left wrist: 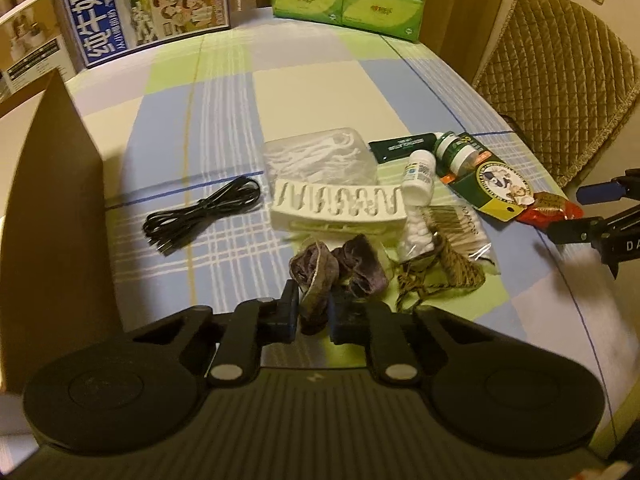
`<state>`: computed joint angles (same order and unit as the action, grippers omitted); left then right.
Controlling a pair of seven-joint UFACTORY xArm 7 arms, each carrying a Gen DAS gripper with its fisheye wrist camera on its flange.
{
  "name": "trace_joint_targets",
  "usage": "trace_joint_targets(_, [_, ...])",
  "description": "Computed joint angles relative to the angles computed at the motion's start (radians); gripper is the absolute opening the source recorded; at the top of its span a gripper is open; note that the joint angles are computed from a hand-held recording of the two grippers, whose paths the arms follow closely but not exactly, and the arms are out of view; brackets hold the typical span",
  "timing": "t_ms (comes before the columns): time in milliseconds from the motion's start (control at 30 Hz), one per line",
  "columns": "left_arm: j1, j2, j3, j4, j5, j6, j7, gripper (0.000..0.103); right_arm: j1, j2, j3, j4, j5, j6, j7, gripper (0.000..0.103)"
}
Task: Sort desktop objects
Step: 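Grasp the dark scrunchie with the left tool while the right tool grasps the red candy packet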
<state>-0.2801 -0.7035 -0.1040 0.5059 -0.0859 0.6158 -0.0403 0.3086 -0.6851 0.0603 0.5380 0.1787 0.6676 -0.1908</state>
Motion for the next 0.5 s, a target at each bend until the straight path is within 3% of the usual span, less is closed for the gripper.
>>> trace_joint_targets(233, [0.029,-0.088,-0.02,-0.028,0.03,0.06,-0.05,0.009,0.013,0.014,-0.008,0.0,0.004,-0.018,-0.028,0.07])
trace_joint_targets(333, [0.036,-0.118,-0.021,-0.034,0.036,0.087,-0.067,0.008,0.012,0.032,-0.009,0.002,0.003,-0.027,-0.041,0.06])
trace_joint_targets(500, [0.036,-0.149,-0.029,-0.032,0.042,0.133,-0.092,0.008,0.011,0.063,-0.018,0.021,0.006,0.0,-0.065,0.03])
